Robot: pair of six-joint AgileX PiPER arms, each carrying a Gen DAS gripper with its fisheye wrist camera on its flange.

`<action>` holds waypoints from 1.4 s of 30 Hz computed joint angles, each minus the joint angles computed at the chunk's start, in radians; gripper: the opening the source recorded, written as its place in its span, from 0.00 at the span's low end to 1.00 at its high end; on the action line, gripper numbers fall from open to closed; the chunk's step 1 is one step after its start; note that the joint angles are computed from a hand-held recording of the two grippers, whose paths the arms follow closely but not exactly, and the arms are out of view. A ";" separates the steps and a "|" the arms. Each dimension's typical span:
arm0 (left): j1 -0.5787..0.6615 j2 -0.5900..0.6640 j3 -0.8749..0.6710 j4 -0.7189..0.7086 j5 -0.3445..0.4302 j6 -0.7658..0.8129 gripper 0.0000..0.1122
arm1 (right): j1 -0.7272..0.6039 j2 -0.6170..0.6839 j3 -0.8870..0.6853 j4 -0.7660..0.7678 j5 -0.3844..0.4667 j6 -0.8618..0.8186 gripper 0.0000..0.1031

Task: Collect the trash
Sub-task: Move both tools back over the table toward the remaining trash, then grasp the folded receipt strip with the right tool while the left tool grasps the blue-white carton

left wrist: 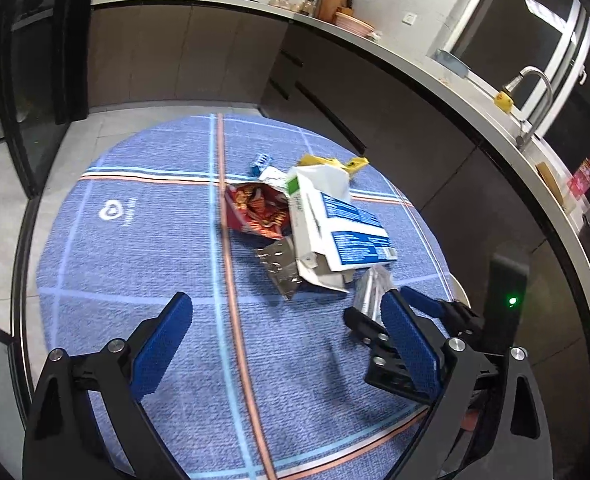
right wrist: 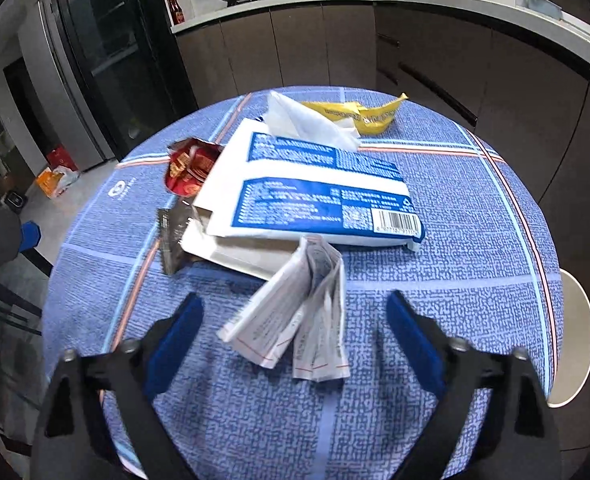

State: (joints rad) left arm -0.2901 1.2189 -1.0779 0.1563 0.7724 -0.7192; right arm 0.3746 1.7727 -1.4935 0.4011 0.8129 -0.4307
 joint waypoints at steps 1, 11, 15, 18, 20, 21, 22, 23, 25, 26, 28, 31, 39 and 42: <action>0.000 0.020 -0.011 -0.012 -0.007 0.019 0.79 | -0.001 0.007 -0.003 -0.003 0.003 0.002 0.73; 0.005 0.213 -0.140 -0.126 -0.039 0.215 0.71 | -0.086 0.000 0.013 0.047 0.042 -0.076 0.11; -0.011 0.283 -0.188 -0.160 -0.032 0.265 0.69 | -0.143 -0.029 0.040 0.091 0.042 -0.127 0.11; -0.014 0.331 -0.227 -0.178 -0.030 0.277 0.69 | -0.174 -0.039 0.049 0.114 0.044 -0.155 0.11; -0.020 0.371 -0.273 -0.165 -0.015 0.279 0.69 | -0.192 -0.041 0.052 0.130 0.048 -0.169 0.11; -0.023 0.384 -0.294 -0.157 -0.008 0.284 0.69 | -0.202 -0.043 0.058 0.140 0.048 -0.179 0.12; -0.029 0.404 -0.336 -0.140 0.002 0.301 0.69 | -0.210 -0.044 0.062 0.149 0.050 -0.186 0.12; -0.035 0.420 -0.374 -0.121 0.006 0.320 0.69 | -0.213 -0.046 0.064 0.152 0.051 -0.188 0.12; -0.033 0.458 -0.451 -0.127 0.009 0.411 0.73 | -0.228 -0.044 0.066 0.167 0.055 -0.200 0.12; -0.019 0.488 -0.496 -0.178 0.019 0.501 0.85 | -0.238 -0.045 0.068 0.178 0.059 -0.207 0.12; 0.002 0.578 -0.620 -0.254 0.087 0.651 0.84 | -0.246 -0.044 0.067 0.188 0.062 -0.212 0.12; -0.005 0.718 -0.797 -0.173 0.206 0.672 0.84 | -0.263 -0.036 0.058 0.203 0.071 -0.221 0.13; 0.023 0.891 -1.008 -0.154 0.369 0.653 0.84 | -0.304 -0.028 0.050 0.231 0.099 -0.251 0.13; 0.006 0.899 -1.019 -0.156 0.394 0.664 0.84 | -0.312 -0.028 0.051 0.235 0.099 -0.259 0.13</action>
State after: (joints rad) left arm -0.2843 2.1176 -2.0971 0.0005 1.1666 -0.0554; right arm 0.0624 1.7451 -1.4425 0.6363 0.9121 -0.6898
